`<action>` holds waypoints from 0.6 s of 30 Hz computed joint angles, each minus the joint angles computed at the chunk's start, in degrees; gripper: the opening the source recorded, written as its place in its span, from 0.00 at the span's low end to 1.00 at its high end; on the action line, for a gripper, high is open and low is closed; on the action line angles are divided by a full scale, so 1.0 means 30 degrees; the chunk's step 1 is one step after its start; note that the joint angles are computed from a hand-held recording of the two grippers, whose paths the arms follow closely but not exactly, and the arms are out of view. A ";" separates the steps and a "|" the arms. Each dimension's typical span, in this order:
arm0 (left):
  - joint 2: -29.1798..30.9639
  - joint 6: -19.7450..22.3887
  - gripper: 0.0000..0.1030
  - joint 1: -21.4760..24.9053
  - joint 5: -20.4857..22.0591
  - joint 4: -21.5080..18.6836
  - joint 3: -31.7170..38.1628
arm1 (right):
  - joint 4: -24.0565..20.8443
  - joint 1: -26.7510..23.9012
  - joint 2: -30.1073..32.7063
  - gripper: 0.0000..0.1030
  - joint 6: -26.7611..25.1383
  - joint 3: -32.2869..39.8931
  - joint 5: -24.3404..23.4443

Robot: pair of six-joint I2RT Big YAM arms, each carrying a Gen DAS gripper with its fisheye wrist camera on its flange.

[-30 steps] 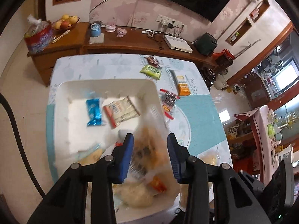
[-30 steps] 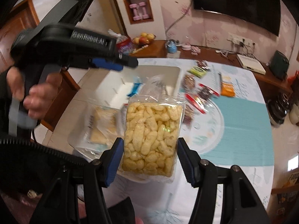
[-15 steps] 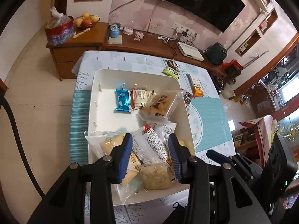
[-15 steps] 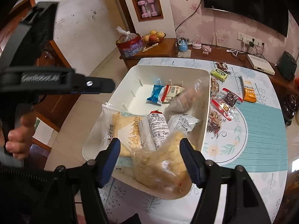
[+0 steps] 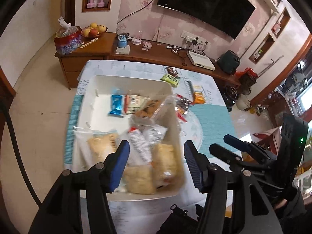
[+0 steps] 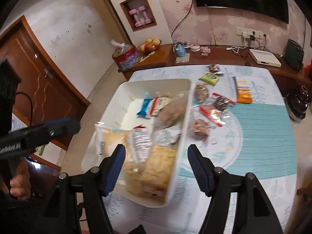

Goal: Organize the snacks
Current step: 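Open both grippers to drop cookie bag and puff-snack box into tray, then move left tool to jerky bag while right tool reaches orange-white OATS bar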

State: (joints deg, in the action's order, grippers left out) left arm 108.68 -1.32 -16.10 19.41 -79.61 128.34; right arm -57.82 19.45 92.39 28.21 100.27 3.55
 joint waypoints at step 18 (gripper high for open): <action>0.3762 -0.6332 0.69 -0.6536 -0.6990 -0.0557 0.5778 | -0.5936 -0.8303 0.1294 0.65 -0.8719 0.5522 -0.5381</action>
State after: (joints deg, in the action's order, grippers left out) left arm 119.96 -20.31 -35.71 -1.56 -81.28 145.68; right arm -75.63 -5.46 96.27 2.05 116.84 -12.59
